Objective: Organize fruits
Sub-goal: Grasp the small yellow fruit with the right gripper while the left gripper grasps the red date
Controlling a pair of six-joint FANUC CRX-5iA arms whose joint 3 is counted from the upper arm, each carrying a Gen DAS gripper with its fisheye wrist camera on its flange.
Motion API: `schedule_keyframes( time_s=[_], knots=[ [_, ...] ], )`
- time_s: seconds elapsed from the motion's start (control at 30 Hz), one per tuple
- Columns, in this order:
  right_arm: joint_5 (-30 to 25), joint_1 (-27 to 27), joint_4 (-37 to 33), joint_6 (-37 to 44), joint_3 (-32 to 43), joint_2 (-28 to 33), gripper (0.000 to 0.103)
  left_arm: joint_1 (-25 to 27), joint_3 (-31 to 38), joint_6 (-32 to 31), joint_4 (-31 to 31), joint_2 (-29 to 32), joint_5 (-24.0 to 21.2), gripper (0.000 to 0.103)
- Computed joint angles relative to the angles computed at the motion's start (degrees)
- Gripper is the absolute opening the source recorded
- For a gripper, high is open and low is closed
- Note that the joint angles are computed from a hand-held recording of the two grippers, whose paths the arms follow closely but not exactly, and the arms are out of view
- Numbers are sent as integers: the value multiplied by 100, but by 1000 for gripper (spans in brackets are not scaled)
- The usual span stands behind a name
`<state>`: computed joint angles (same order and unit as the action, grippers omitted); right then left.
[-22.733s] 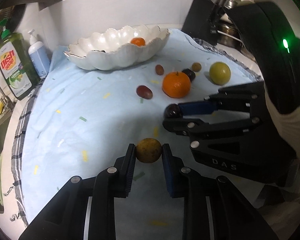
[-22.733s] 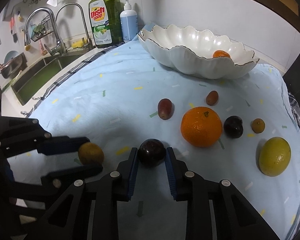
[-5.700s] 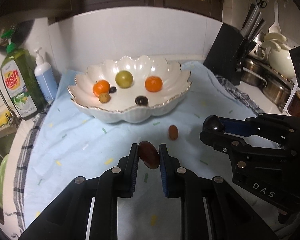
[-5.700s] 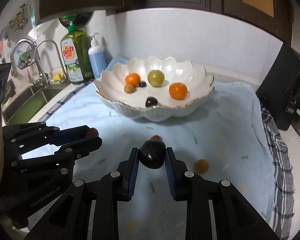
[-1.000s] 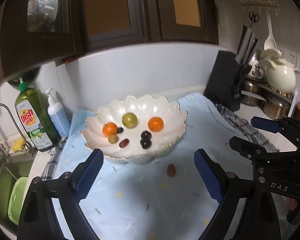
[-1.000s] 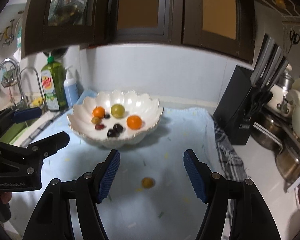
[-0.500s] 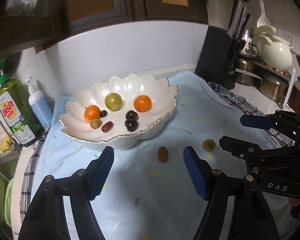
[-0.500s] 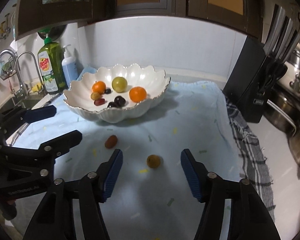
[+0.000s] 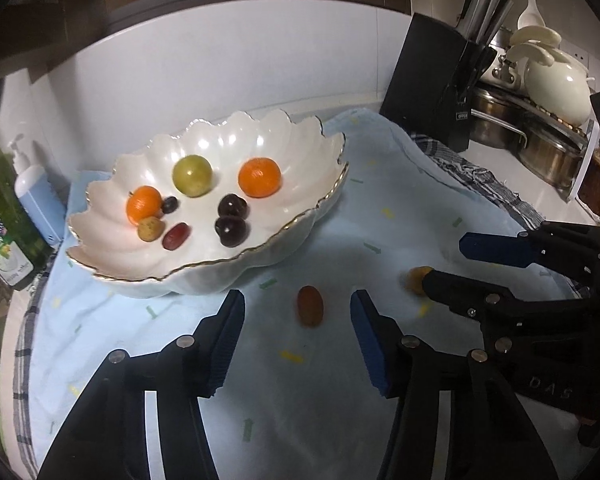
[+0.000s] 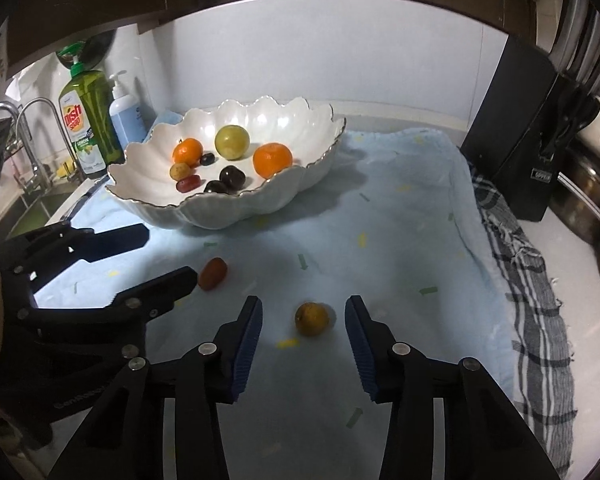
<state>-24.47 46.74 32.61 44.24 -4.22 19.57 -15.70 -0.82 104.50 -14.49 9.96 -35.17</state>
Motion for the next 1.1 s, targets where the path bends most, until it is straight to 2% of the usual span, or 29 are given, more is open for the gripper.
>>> schedule_keyframes(
  time_s=[0.4,0.57,0.77,0.93,1.1],
  knots=[
    [-387,-39,-785,544,458,278,39,87,336,-416,498,501,-372,36],
    [-424,-55,-1073,755,567,334,38,115,381,-463,586,571,-389,33],
    [-527,-99,-1484,1024,731,398,32,124,449,-480,591,630,-435,29],
    [-558,-108,-1580,1097,779,419,24,151,423,-576,697,646,-399,24],
    [-499,-110,-1482,976,721,409,23,164,407,-568,728,643,-368,19]
  ],
)
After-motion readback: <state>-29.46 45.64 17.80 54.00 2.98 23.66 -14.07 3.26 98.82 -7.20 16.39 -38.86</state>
